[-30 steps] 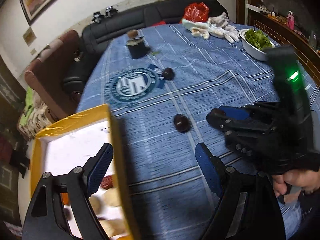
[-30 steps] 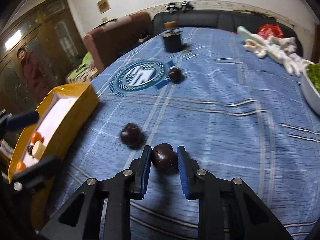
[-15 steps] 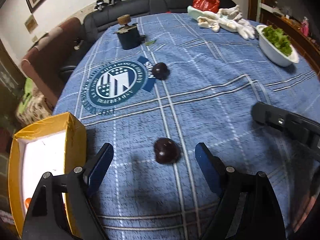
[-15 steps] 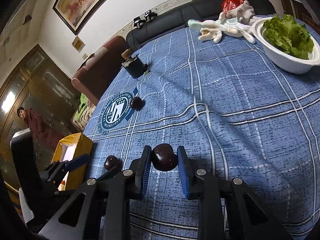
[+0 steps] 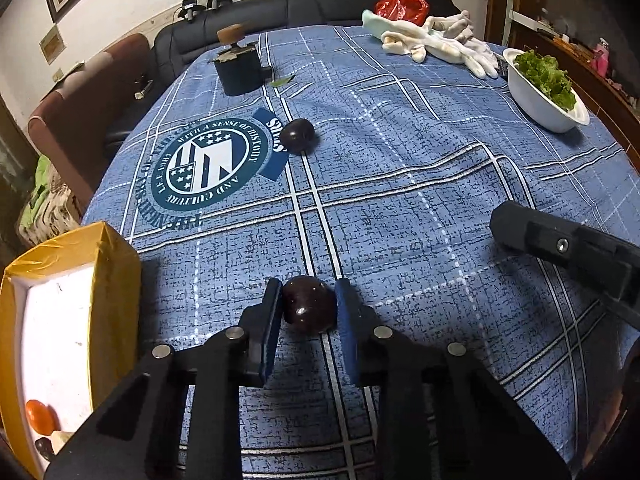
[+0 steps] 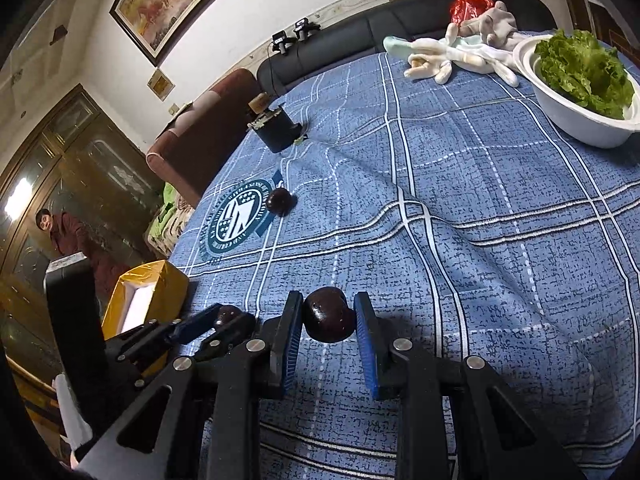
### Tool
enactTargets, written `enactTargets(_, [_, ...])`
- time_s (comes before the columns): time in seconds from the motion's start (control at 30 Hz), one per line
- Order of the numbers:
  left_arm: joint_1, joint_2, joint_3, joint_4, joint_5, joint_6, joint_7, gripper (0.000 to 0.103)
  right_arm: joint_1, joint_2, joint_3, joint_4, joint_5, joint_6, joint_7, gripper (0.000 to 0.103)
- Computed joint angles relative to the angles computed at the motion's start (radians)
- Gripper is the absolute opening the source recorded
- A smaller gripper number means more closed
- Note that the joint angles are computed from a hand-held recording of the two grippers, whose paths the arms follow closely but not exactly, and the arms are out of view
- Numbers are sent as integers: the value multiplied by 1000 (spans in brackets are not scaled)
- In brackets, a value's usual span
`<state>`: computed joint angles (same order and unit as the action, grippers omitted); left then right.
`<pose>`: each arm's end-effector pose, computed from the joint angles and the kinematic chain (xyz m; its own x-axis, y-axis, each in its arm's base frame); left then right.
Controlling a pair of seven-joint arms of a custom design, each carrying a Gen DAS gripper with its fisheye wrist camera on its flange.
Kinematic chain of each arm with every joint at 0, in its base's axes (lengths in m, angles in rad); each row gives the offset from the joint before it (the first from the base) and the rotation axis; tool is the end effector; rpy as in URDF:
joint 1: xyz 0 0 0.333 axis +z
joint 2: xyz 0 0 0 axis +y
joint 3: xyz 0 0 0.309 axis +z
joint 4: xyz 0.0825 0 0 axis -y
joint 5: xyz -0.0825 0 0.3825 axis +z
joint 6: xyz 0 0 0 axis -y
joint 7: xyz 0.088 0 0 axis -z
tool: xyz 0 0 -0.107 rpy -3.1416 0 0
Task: Organize fruits
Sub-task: 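Grasp a dark plum with the right gripper while the left gripper grasps another plum, then carry both plums into the tray and open both grippers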
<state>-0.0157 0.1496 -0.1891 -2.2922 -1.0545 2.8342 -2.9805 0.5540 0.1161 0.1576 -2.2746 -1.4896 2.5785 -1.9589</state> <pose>0.5373 -0.0655 0.3049 -0.7902 -0.5963 -0.1414 -0.4329 0.7064 -0.5600 0.3931 0.3616 0.3086 -0.4765 -0.7197 -0.5050 -0.4533 0.6933 -0.5603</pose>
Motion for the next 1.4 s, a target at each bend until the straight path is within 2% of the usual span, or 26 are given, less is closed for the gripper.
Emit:
enactTargets(0.13, [3, -10, -5, -5, -43, 6, 47, 23, 1, -5, 1, -5, -5, -2, 12, 26])
enactTargets(0.3, [3, -52, -5, -22, -175, 6, 176, 23, 2, -10, 4, -7, -10, -10, 15, 26])
enactTargets(0.53, [-6, -143, 38, -56, -338, -52, 322, 23, 9, -11, 10, 0, -19, -30, 13, 26])
enactTargets(0.77, [-5, -226, 89, -90, -430, -117, 415, 24, 19, -5, 13, 14, -29, -59, 0, 26])
enactTargets(0.97, [5, -267, 117, -105, -473, -155, 458, 24, 27, 4, 15, 31, -25, -71, -28, 26])
enactTargets(1.4, [52, -288, 157, -108, -475, -212, 467, 24, 44, 30, 10, 62, -15, -84, -72, 26])
